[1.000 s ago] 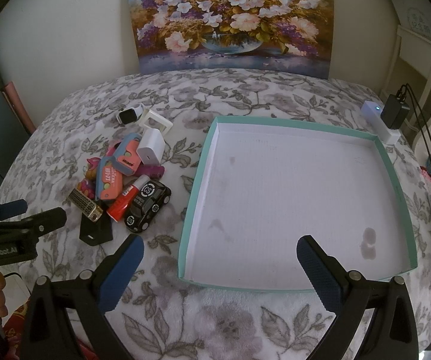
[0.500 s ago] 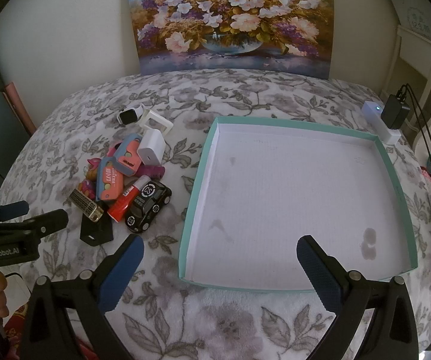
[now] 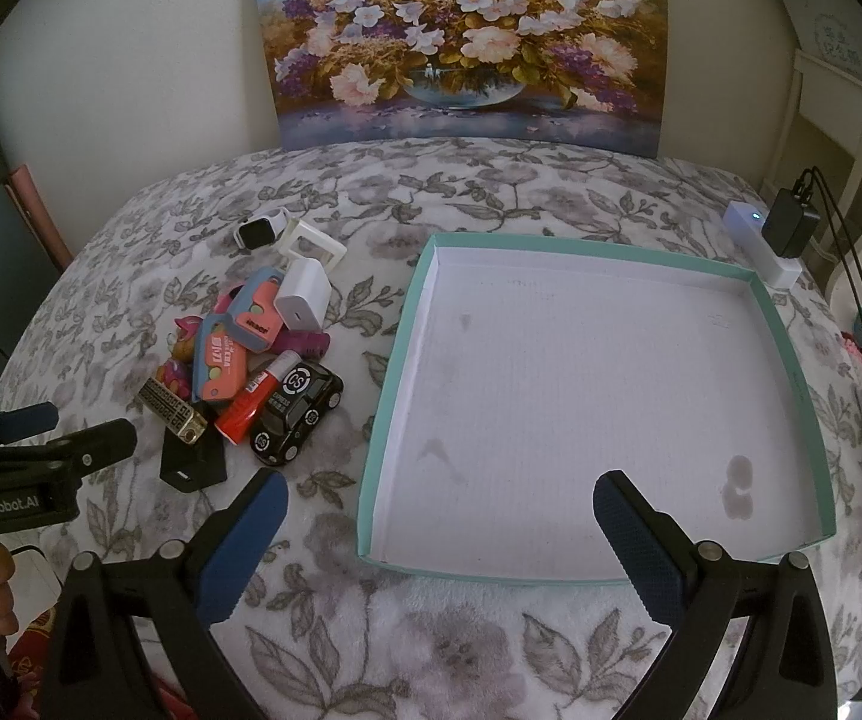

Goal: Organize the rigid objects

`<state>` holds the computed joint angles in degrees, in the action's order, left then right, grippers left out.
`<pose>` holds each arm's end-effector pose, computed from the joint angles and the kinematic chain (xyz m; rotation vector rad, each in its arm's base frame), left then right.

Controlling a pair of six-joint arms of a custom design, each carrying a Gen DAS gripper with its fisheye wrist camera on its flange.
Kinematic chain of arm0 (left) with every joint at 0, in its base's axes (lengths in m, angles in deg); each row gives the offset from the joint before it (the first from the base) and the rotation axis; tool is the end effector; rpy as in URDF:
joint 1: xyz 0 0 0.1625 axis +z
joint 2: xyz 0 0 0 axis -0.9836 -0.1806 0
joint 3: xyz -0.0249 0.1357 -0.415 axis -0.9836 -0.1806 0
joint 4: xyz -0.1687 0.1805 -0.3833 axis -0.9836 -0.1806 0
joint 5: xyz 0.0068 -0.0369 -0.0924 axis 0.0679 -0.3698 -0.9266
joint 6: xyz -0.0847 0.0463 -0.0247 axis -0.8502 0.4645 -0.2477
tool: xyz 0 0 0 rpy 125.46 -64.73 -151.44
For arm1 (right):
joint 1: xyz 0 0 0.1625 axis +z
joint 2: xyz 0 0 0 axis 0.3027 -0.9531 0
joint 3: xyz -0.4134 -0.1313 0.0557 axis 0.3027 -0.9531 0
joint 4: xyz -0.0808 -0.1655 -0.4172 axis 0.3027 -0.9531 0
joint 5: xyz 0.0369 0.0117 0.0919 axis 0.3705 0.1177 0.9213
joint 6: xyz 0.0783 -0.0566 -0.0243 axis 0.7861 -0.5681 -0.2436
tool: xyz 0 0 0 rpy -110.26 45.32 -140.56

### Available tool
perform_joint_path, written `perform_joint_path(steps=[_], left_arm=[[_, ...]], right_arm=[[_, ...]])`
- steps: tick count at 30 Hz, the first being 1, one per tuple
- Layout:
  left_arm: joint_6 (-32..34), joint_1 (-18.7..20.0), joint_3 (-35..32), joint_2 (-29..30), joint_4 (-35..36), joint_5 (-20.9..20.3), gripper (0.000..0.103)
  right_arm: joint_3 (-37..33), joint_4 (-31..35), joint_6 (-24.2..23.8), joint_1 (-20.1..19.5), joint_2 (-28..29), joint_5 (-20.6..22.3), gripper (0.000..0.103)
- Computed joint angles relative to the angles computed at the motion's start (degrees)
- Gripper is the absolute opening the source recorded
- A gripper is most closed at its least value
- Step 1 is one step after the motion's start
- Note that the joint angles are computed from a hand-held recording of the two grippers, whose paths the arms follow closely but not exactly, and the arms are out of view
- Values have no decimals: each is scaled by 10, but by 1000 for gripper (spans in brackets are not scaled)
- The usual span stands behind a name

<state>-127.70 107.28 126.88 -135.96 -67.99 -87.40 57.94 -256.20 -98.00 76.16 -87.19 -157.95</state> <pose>-0.3449 -0.4094 0.0949 0.0211 2.2690 -0.5905 0.1118 -0.4061 0.2901 0.5476 -2.3627 0.6563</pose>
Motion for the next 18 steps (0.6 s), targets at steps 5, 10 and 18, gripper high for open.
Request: perform_joint_path(steps=[5, 10, 18], left_arm=[[0, 0, 0, 0, 0, 0, 103], [0, 0, -1, 1, 1, 1, 103], [-8, -3, 0, -2, 10, 5, 103]], right_arm=[[0, 0, 0, 0, 0, 0, 103], [0, -1, -1, -1, -1, 1, 103], [-2, -10, 10, -1, 1, -11, 103]])
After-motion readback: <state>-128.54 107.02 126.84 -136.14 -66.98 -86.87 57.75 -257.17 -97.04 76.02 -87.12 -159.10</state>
